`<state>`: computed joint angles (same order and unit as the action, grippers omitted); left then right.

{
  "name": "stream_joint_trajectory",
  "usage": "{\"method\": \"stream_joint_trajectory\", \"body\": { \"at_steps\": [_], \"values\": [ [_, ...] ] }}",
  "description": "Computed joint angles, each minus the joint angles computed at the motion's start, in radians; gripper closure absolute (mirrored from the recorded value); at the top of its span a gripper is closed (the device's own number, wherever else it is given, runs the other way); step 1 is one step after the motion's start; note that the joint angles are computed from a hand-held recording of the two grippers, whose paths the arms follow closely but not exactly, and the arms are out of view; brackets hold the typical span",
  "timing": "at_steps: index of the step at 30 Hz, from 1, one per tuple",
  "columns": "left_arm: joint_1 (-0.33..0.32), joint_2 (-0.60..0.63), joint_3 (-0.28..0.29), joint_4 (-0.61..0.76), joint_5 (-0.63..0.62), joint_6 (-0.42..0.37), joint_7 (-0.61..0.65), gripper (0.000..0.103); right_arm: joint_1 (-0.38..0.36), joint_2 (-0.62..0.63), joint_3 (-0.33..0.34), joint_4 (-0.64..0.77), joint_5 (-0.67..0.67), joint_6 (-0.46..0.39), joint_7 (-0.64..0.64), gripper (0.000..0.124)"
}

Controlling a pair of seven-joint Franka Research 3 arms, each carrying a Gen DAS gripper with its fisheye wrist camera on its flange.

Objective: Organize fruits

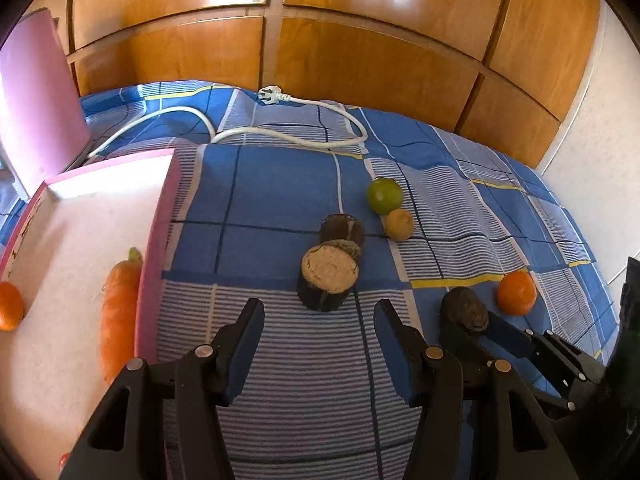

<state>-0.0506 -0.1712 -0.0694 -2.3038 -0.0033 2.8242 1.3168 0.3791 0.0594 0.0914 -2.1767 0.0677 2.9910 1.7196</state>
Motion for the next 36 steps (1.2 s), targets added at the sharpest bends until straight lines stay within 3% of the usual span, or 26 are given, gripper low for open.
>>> {"method": "stream_joint_trajectory", "body": {
  "at_steps": [10, 12, 14, 15, 24, 33, 36],
  "values": [
    [0.008, 0.076, -0.012, 0.068, 0.006, 0.001, 0.021, 0.046, 0.008, -0.001, -0.014, -0.005, -0.082, 0.010, 0.064, 0.081],
    [0.011, 0.099, -0.013, 0.090, -0.008, -0.006, 0.028, 0.051, 0.011, 0.000, -0.018, -0.003, -0.115, 0.006, 0.090, 0.081],
    [0.014, 0.116, -0.015, 0.105, -0.034, -0.020, 0.045, 0.066, 0.013, 0.000, -0.022, -0.002, -0.149, 0.004, 0.115, 0.080],
    [0.019, 0.119, -0.018, 0.106, -0.024, -0.022, 0.033, 0.066, 0.012, 0.001, -0.022, -0.001, -0.157, 0.004, 0.122, 0.080],
    [0.016, 0.008, -0.031, -0.043, 0.031, 0.056, -0.034, 0.067, 0.004, 0.003, -0.013, -0.004, -0.119, 0.016, 0.090, 0.080],
    [0.051, -0.127, -0.082, -0.207, 0.238, 0.116, -0.229, 0.068, 0.006, 0.002, -0.013, -0.001, -0.112, 0.011, 0.086, 0.081],
    [0.044, -0.137, -0.071, -0.225, 0.273, 0.135, -0.239, 0.068, -0.006, -0.012, 0.003, -0.015, -0.027, 0.011, 0.019, 0.082]
  ]
}}
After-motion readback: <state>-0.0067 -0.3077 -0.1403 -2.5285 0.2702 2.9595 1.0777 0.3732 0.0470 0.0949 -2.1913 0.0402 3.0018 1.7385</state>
